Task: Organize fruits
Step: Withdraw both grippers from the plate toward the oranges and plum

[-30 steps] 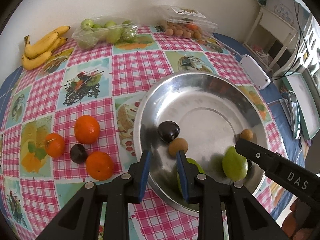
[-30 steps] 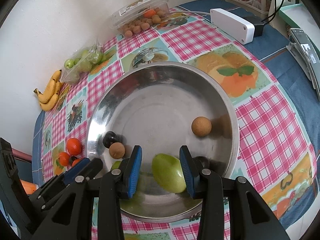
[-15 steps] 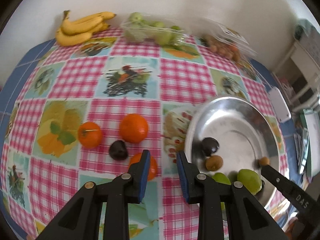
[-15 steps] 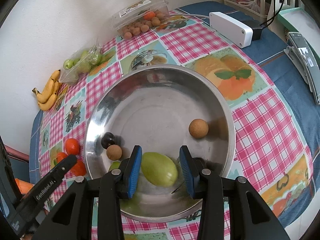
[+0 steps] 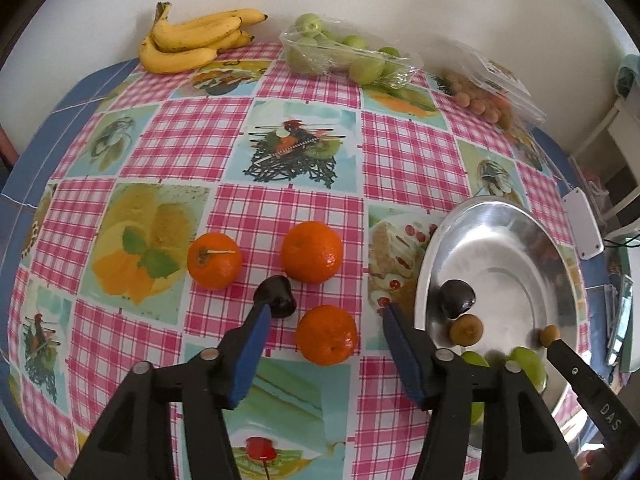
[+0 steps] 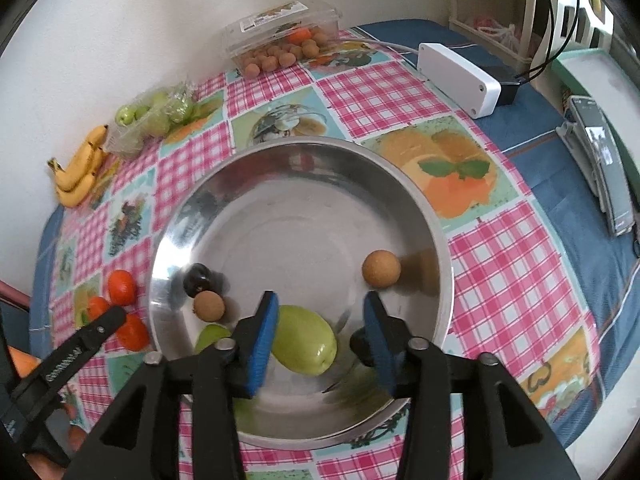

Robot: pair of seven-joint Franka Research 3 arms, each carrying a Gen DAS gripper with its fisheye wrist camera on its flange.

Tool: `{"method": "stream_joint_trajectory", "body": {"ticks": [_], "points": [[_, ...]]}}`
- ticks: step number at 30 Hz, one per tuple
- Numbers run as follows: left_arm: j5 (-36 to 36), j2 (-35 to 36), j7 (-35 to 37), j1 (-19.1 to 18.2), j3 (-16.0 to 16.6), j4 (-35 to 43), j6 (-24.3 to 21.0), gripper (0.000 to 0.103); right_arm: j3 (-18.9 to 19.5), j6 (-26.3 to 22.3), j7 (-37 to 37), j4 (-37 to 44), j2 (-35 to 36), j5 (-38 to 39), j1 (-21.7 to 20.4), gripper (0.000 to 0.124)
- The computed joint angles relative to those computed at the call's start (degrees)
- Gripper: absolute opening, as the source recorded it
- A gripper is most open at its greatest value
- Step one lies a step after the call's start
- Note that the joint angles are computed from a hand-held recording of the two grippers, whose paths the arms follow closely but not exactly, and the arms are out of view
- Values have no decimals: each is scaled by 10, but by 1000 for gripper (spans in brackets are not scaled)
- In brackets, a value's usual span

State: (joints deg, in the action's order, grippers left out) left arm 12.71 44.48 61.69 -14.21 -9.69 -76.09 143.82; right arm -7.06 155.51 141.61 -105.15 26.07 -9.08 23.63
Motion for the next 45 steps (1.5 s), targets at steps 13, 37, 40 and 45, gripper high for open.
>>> {"method": "stream_joint_trajectory", "body": {"ticks": [13, 37, 40, 45], "points": [[19, 6, -19, -10, 14, 11, -26, 82, -2, -21, -4, 11, 8, -13, 2, 73], [80, 11, -53, -29, 36, 20, -40, 103, -5, -29, 8, 11, 11, -29, 6, 103], [75, 9, -48, -23, 30, 15, -32, 103, -8, -17, 13, 6, 9, -34, 8, 103], [71, 3, -36, -18, 24, 2, -14, 103, -10, -5, 15, 2, 6, -40, 12, 103]]}}
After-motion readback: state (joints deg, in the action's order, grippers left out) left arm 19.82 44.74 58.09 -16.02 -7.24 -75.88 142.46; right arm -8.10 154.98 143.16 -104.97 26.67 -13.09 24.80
